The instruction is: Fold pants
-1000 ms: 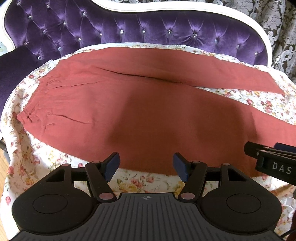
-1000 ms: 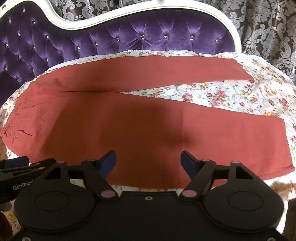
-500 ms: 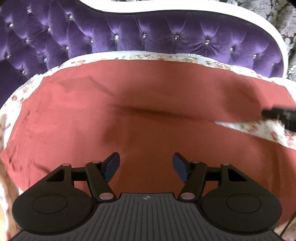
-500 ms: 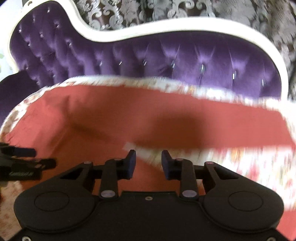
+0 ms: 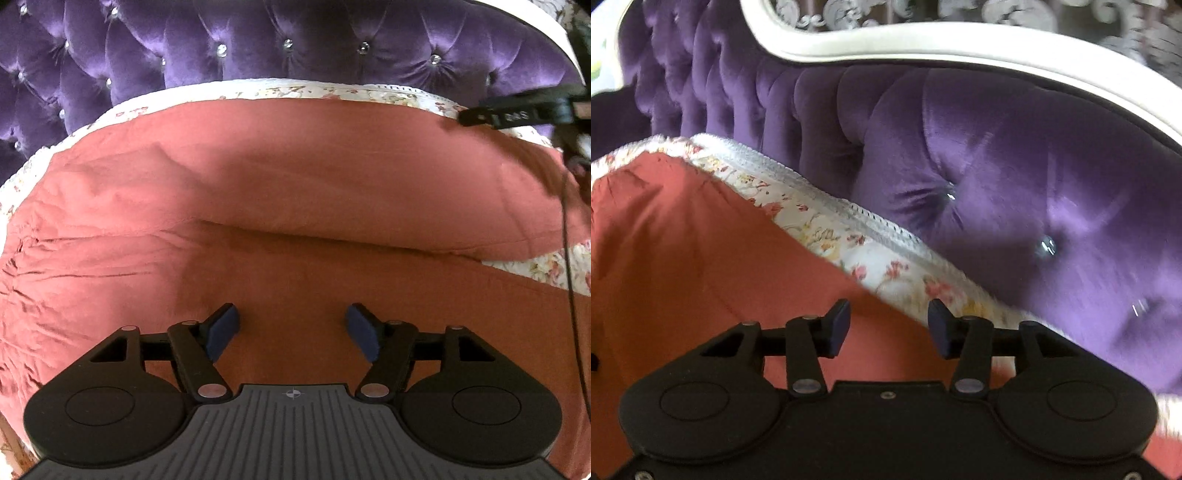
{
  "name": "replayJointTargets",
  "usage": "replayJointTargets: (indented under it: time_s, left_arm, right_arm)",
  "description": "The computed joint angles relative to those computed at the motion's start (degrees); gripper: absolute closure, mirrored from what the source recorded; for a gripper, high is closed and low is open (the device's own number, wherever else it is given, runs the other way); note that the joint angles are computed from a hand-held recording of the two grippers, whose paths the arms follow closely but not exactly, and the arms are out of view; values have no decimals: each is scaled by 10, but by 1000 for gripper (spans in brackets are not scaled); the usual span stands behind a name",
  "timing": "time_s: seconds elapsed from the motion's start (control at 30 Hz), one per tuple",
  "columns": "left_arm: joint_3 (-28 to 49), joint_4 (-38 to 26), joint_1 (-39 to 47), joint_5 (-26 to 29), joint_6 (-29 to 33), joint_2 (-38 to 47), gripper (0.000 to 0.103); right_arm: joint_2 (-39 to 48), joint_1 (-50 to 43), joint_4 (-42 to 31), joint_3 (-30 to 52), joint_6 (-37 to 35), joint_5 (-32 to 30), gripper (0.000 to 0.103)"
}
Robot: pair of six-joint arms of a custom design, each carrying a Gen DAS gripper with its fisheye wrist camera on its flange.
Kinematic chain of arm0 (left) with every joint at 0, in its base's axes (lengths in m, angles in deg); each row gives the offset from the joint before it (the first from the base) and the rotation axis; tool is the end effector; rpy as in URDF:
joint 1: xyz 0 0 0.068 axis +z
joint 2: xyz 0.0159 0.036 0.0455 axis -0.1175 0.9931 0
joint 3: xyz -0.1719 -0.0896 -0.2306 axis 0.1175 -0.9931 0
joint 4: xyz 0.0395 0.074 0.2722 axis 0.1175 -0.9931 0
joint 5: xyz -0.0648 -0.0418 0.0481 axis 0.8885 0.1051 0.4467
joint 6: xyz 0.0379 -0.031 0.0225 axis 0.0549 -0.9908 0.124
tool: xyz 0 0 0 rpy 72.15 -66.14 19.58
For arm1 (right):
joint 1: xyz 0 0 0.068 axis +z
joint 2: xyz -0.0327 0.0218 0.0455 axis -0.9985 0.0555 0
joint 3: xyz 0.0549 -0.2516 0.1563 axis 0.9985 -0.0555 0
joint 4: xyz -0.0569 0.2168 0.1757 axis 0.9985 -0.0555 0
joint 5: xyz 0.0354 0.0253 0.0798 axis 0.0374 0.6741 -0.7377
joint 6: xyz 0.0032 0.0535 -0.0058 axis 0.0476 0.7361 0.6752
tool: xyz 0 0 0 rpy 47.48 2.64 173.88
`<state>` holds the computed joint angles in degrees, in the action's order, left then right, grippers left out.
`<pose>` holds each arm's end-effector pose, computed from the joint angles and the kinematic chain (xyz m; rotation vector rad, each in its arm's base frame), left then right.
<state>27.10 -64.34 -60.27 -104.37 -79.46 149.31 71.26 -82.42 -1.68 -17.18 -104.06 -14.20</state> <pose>0.1890 -0.2327 0.1182 0.2400 2.6138 0.0240 0.3412 0.0348 0.1101 -0.5706 2.3089 0.1768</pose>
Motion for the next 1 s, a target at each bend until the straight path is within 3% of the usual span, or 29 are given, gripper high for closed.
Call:
replayJointTargets:
  time_s: [0.17, 0.27, 0.3, 0.33, 0.37, 0.47, 0.6, 0.8, 0.9, 1.0]
  left_arm:
    - [-2, 15, -1, -7, 6, 6, 32]
    - [-5, 20, 5, -1, 7, 4, 29]
    - [-3, 20, 6, -1, 8, 5, 29]
    - [-1, 19, 7, 0, 9, 7, 29]
    - [-2, 21, 8, 0, 10, 6, 29]
    - [-4, 20, 19, 14, 11, -5, 31]
    - [0, 0, 36, 16, 15, -50, 31]
    - [23, -7, 68, 23, 23, -130, 31]
    - [59, -13, 96, 66, 26, -110, 31]
    - [99, -22, 126, 122, 22, -62, 31]
  right_arm:
    - [58, -15, -106, 85, -73, -52, 41]
    - [74, -26, -131, 107, -71, -88, 45]
    - [75, -31, -135, 109, -69, -106, 50]
    - [71, -32, -137, 107, -70, -116, 86]
    - [68, -30, -146, 107, -68, -122, 94]
    - [9, -12, -94, 46, -64, -91, 94]
    - [-150, 5, -45, -77, -50, -75, 94]
    - [-417, 109, -110, -218, -29, -5, 94]
    - [-467, 177, -115, -258, -1, 45, 94]
    - [-449, 228, -88, -277, 23, 96, 94]
